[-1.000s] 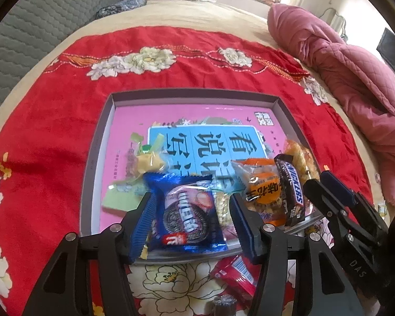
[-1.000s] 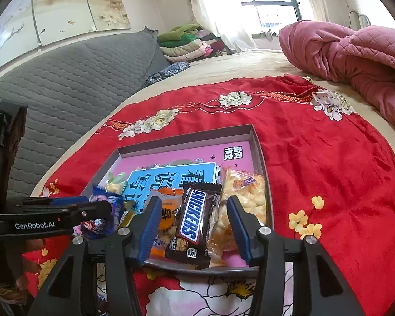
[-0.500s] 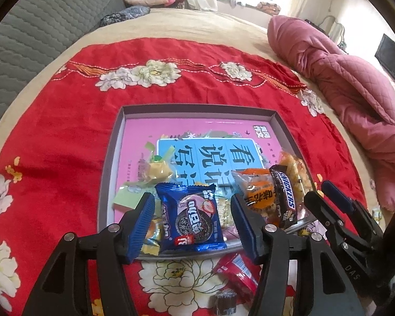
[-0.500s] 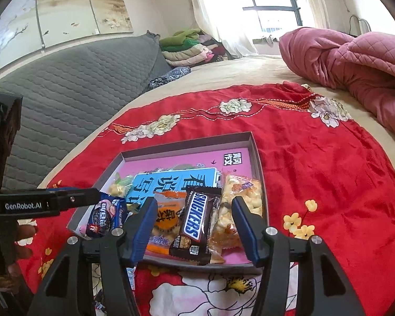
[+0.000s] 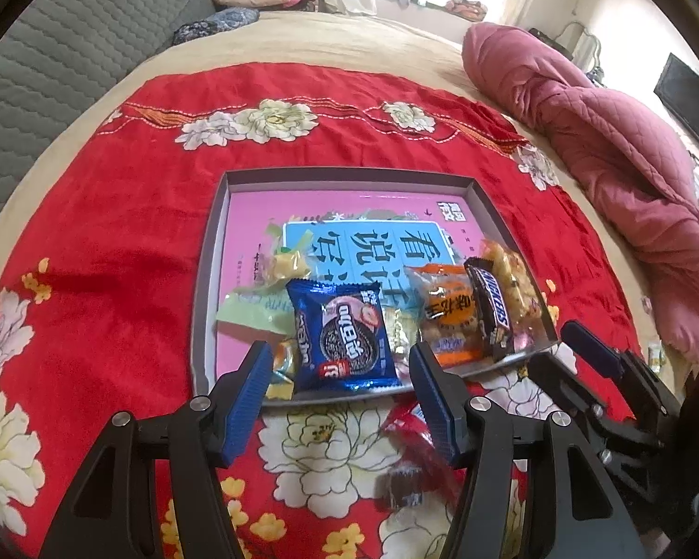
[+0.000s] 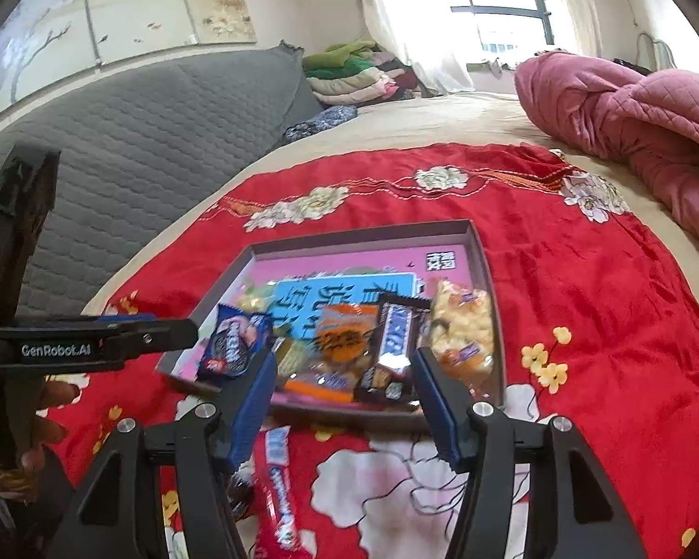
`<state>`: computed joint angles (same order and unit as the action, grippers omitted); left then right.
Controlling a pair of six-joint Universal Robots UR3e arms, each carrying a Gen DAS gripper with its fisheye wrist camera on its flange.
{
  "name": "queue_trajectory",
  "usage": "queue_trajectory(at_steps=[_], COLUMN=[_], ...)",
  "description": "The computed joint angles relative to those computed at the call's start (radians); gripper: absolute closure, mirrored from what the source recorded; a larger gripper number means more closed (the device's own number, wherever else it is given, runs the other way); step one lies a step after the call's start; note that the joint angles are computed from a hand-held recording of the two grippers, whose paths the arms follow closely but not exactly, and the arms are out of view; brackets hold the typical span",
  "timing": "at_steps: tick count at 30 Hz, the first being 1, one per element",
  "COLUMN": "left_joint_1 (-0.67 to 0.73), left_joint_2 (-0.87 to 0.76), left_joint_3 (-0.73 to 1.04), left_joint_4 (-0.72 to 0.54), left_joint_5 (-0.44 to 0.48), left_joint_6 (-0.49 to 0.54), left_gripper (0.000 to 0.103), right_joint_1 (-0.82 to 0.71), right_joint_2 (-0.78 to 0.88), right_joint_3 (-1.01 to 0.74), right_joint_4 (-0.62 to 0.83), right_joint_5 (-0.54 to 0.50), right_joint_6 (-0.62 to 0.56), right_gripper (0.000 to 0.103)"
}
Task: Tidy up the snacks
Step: 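Move both tools back from the tray to the remaining snacks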
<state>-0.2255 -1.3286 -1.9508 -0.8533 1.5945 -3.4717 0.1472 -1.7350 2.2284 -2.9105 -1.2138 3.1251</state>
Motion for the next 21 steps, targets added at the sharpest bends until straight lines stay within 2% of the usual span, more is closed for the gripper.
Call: queue_trajectory(at_steps=[10,21], left_joint_1=[-0.036,-0.027], left_joint_2=[0.031,0.070], left_joint_3=[-0.032,-0.092], left_joint_4=[-0.033,-0.072], left_joint_5=[-0.010,-0.056], left_joint_6=[0.007,0.019], left_gripper=[0.040,0.040], right_joint_1=[0.094,0.145], right_joint_2=[-0.058,-0.056], right_joint_3=[-0.004,-0.016], right_joint_4=[0.135,0.238], right_joint_5=[-0.088,-0.118], right_joint_6=[-0.059,-0.096], right_gripper=[0.043,0.043])
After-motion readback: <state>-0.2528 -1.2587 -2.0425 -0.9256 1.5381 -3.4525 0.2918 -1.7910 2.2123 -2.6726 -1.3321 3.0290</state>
